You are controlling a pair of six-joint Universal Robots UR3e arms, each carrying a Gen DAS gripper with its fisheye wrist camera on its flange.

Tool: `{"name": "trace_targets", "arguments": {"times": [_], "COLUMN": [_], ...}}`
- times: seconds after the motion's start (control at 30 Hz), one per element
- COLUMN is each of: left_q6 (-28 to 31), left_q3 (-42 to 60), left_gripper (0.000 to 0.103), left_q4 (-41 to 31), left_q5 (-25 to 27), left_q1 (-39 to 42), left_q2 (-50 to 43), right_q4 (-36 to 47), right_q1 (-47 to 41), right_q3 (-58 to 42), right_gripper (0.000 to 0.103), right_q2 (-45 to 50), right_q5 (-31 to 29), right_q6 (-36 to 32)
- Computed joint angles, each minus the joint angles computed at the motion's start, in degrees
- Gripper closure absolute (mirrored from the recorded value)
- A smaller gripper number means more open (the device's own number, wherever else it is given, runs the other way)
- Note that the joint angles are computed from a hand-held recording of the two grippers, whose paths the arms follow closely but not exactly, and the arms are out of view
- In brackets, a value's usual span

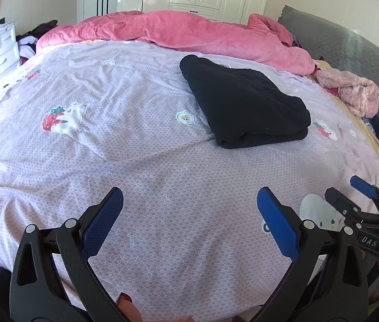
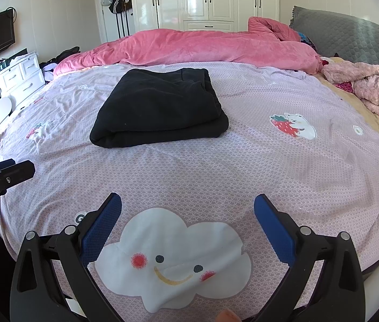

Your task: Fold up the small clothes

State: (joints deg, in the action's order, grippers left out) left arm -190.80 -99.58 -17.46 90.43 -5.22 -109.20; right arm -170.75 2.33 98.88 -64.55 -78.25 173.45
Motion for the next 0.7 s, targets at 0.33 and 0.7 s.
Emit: {"name": "trace_targets", "arguments": {"times": [0.33, 0.7], "left_q6": [3.2, 10.6], "left_q3": [-4.0, -4.0], "left_gripper": [0.009, 0.009], "left_q4": [-0.6, -6.1], "left_q5": [-3.6, -4.2], "left_q1": [5.2, 37.8], "left_q2": [4.4, 5.8], "right_q4": [-3.3, -9.6], "right_q1": [-4.7, -45.3], "right_q3": [5.4, 33.7], "right_gripper": [0.004, 0.004], "right_q2": [-4.9, -23.3], "right_q5": [-1.5, -6.4], "right_q6": [6.3, 9.3]}}
